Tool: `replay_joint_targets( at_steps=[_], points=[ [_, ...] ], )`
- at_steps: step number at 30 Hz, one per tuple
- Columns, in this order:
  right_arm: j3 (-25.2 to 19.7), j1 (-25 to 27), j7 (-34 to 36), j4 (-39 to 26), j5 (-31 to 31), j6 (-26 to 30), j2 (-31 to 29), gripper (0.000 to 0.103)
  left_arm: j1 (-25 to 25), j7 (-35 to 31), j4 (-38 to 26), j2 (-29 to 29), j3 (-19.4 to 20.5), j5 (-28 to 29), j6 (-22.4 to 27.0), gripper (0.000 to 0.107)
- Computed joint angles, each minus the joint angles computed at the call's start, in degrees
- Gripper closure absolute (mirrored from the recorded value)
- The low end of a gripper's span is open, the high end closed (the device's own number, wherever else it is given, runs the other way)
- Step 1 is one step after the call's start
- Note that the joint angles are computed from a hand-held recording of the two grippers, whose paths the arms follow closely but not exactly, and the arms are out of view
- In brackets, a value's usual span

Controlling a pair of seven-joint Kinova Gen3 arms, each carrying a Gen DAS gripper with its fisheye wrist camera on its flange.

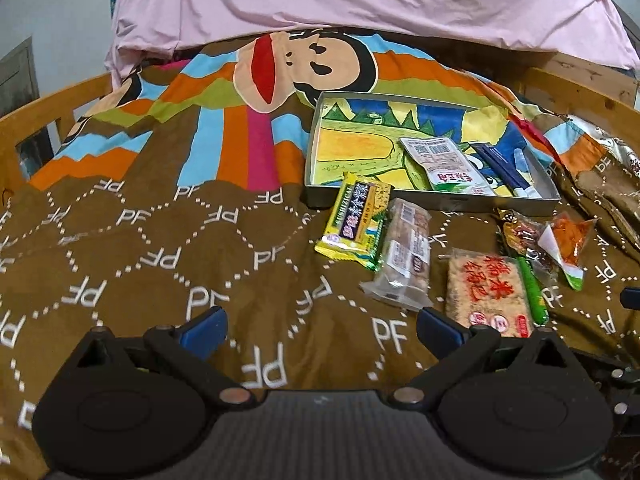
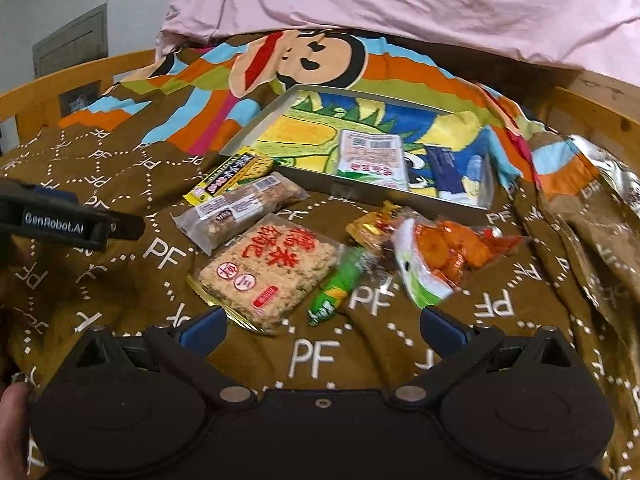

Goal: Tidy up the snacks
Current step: 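Move left tool to the brown wrapped bar while right tool approaches the rice-cake pack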

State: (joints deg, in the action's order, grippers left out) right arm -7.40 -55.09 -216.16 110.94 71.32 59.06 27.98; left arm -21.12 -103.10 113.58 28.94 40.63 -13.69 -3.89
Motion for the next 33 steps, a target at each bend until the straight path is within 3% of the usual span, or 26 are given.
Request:
replay_joint_targets(
  at_steps=[5, 11, 17, 20, 27, 33],
  points=[
    [1.1, 0.2, -1.5, -0.9, 4.6, -0.1, 2.8, 0.001, -5.6, -2.7, -2.6, 4.3, 6.7, -1.9, 1.3, 0.005],
    [1.5, 1.8, -2.5, -2.3, 9.6, -2.1, 5.0, 0.001, -9.0, -6.9, -7.9, 9.4, 12.9, 0.8, 6.7, 0.005],
    [2.1, 4.5, -3.8, -4.0, 11.2, -7.5, 6.1, 0.001, -8.5, -13.3, -16.1, 15.1, 17.3, 3.7, 16.7, 0.005],
    [2.5, 5.2, -3.8, -5.1, 10.8, -8.5, 6.7, 0.001, -5.0, -15.5, -20.3, 16.3, 15.8, 5.1, 21.2, 0.005],
    [4.1, 5.4, -1.9, -7.2, 7.4, -10.3, 7.7, 0.001, 6.0, -19.2, -28.8, 16.1, 6.8, 5.6, 30.4, 0.005],
    [5.6, 5.0, 3.8, -10.4, 4.2, -10.4, 9.9, 0.001, 10.9, -20.9, -31.0, 15.8, 0.8, 7.9, 31.4, 0.005]
  ],
)
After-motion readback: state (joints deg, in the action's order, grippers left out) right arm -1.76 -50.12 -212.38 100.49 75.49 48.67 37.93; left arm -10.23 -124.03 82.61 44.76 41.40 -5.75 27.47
